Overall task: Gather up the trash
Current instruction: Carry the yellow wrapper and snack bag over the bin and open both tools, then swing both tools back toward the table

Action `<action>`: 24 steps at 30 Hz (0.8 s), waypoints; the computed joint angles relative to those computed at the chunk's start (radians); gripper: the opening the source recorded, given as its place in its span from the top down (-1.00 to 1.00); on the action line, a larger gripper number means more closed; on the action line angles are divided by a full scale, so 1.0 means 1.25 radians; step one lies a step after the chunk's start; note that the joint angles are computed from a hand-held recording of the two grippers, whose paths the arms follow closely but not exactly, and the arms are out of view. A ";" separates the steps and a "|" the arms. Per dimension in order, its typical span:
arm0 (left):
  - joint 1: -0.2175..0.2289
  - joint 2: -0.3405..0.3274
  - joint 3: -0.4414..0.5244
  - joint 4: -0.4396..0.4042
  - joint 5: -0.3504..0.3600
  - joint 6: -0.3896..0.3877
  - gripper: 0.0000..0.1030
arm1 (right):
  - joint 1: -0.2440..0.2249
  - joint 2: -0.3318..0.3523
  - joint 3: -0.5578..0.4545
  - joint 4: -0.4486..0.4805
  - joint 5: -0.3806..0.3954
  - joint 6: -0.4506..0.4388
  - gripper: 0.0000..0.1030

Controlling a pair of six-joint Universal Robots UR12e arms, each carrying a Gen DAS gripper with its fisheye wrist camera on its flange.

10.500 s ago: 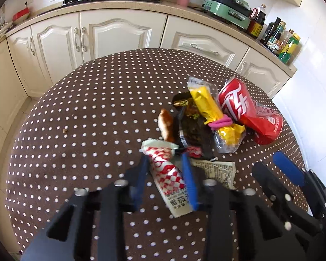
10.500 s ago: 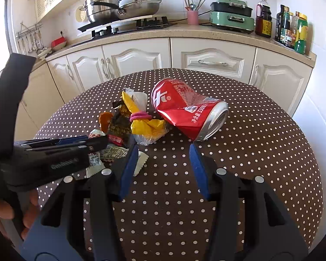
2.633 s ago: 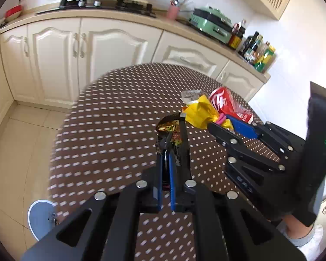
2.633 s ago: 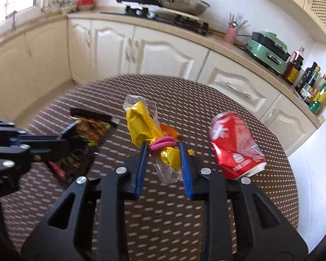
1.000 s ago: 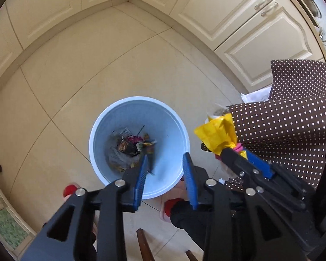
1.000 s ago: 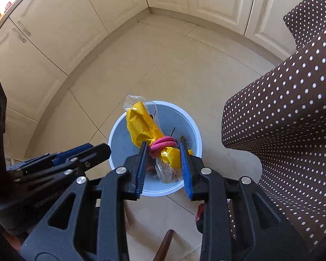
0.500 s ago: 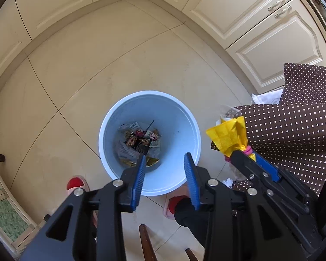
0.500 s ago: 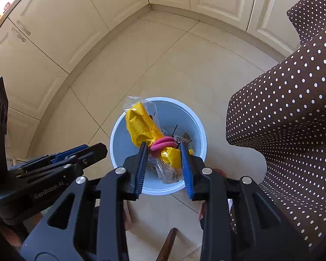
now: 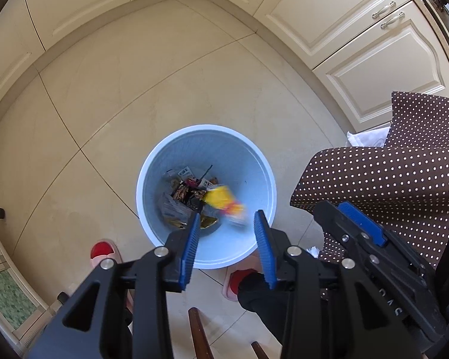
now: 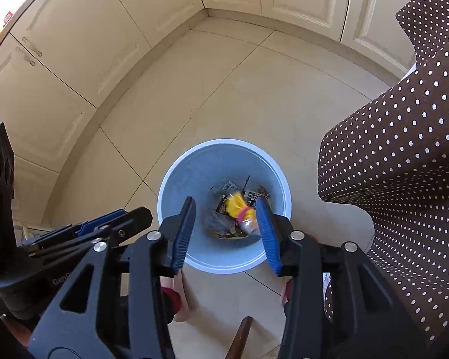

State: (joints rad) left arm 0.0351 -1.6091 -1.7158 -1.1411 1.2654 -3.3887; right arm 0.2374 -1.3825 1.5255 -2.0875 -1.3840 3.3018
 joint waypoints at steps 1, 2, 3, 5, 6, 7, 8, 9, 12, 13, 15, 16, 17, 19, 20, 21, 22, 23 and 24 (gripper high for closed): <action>0.000 0.000 0.000 0.001 0.000 0.000 0.29 | 0.000 0.000 -0.001 0.002 0.000 0.000 0.18; 0.000 0.001 -0.001 0.002 0.000 0.001 0.29 | 0.000 0.000 -0.001 0.002 -0.001 -0.001 0.18; -0.001 0.001 0.000 0.001 0.002 0.002 0.29 | 0.000 0.000 -0.001 0.002 -0.003 -0.002 0.18; -0.002 0.003 -0.001 0.003 0.005 0.001 0.29 | -0.001 -0.005 0.000 0.003 -0.004 -0.003 0.18; -0.002 0.004 -0.002 0.004 0.007 0.001 0.29 | -0.002 -0.007 0.001 0.003 -0.006 -0.005 0.18; -0.003 0.006 -0.002 0.007 0.009 0.002 0.29 | -0.002 -0.011 0.001 0.002 -0.009 -0.007 0.18; -0.005 0.010 -0.002 0.013 0.012 0.003 0.29 | -0.004 -0.016 0.003 0.001 -0.010 -0.009 0.18; -0.007 0.014 -0.002 0.018 0.017 0.004 0.29 | -0.004 -0.021 0.004 -0.001 -0.012 -0.011 0.18; -0.014 0.034 -0.004 0.043 0.032 -0.005 0.29 | -0.012 -0.047 0.010 -0.016 -0.020 -0.026 0.19; -0.017 0.041 -0.002 0.049 0.031 -0.005 0.29 | -0.015 -0.055 0.011 -0.019 -0.021 -0.030 0.19; -0.025 0.052 0.005 0.058 0.032 0.001 0.29 | -0.024 -0.079 0.014 -0.039 -0.023 -0.042 0.19; -0.032 0.058 0.010 0.063 0.038 0.006 0.29 | -0.028 -0.091 0.015 -0.048 -0.026 -0.049 0.19; -0.043 0.065 0.020 0.074 0.045 0.013 0.29 | -0.031 -0.100 0.015 -0.055 -0.028 -0.053 0.19; -0.061 0.075 0.039 0.087 0.043 0.017 0.29 | -0.047 -0.134 0.019 -0.083 -0.024 -0.065 0.18; -0.067 0.078 0.048 0.092 0.038 0.021 0.29 | -0.055 -0.147 0.021 -0.094 -0.024 -0.071 0.18; -0.076 0.079 0.061 0.097 0.033 0.026 0.29 | -0.062 -0.160 0.024 -0.105 -0.025 -0.076 0.18; -0.092 0.081 0.078 0.107 0.032 0.034 0.27 | -0.075 -0.180 0.028 -0.123 -0.024 -0.082 0.16; -0.102 0.081 0.089 0.113 0.034 0.039 0.23 | -0.089 -0.199 0.032 -0.137 -0.021 -0.088 0.14; -0.115 0.081 0.102 0.121 0.034 0.045 0.15 | -0.104 -0.218 0.035 -0.150 -0.018 -0.095 0.13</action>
State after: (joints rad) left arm -0.1087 -1.5075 -1.5882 -0.9896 1.3077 -3.3329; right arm 0.1069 -1.6554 1.5695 -2.2747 -1.4064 3.1833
